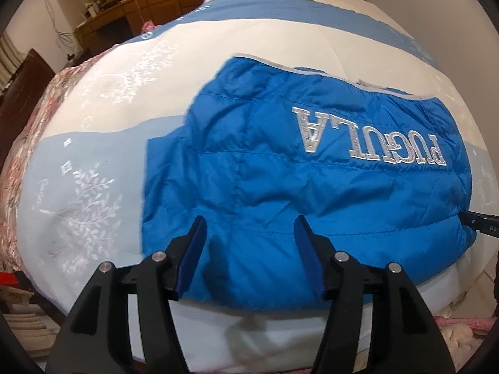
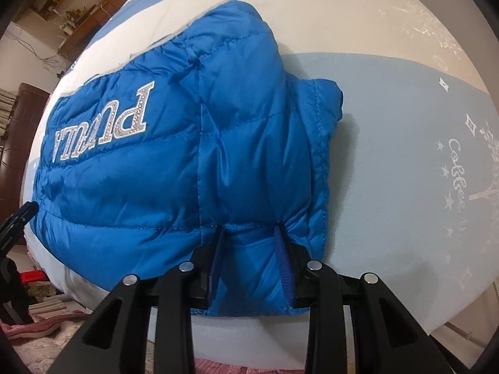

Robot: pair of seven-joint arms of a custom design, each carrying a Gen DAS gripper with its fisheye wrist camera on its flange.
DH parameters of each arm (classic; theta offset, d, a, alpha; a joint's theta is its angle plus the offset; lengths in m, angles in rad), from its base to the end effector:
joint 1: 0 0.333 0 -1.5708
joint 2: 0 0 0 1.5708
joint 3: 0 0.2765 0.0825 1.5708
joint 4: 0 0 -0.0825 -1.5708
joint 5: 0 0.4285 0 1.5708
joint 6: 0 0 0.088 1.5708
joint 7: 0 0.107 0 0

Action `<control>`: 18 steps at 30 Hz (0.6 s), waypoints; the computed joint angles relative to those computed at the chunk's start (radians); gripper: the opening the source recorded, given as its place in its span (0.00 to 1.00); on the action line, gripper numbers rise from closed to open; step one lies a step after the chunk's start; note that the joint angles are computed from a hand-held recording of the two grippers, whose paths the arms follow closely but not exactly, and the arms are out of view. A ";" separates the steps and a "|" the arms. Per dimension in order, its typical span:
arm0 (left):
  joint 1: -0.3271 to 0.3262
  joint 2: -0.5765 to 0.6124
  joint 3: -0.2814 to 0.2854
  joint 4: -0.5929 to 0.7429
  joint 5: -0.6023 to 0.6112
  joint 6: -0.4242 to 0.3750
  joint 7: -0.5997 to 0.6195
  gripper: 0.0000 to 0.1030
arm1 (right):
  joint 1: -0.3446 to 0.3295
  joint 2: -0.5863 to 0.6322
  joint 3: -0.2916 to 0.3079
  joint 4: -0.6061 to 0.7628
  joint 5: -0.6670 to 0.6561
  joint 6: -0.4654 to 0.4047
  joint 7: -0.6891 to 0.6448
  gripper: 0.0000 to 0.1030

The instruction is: Fold large clothes

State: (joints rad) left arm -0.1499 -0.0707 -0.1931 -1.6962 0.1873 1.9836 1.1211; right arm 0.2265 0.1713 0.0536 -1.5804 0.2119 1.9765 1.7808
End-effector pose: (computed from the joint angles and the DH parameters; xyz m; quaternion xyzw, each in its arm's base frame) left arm 0.5824 -0.1992 0.6046 -0.7132 0.6714 -0.1263 0.1573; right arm 0.6452 0.1973 0.5124 -0.7009 0.6965 0.0333 0.1500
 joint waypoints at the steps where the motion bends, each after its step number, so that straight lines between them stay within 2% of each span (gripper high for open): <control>1: 0.002 -0.014 0.001 -0.010 0.006 -0.005 -0.011 0.60 | 0.001 0.003 0.001 0.004 -0.002 -0.001 0.002 0.31; 7: 0.021 -0.076 0.007 -0.059 0.019 -0.045 -0.067 0.63 | -0.002 0.018 0.002 0.020 0.012 -0.011 -0.011 0.31; 11: 0.036 -0.118 0.018 -0.110 -0.026 -0.050 -0.105 0.63 | -0.006 0.026 0.001 0.033 0.018 -0.027 -0.027 0.32; 14: 0.045 -0.162 0.042 -0.175 -0.133 -0.006 -0.122 0.63 | -0.006 0.033 0.002 0.044 0.016 -0.038 -0.034 0.32; 18: 0.057 -0.224 0.074 -0.279 -0.293 0.091 -0.143 0.63 | -0.006 0.047 0.003 0.067 0.016 -0.059 -0.043 0.32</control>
State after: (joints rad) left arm -0.0929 -0.2944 -0.1192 -1.9754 -0.1053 2.0745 0.9777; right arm 0.2206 0.2185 0.0563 -1.5134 0.2278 1.9177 1.7382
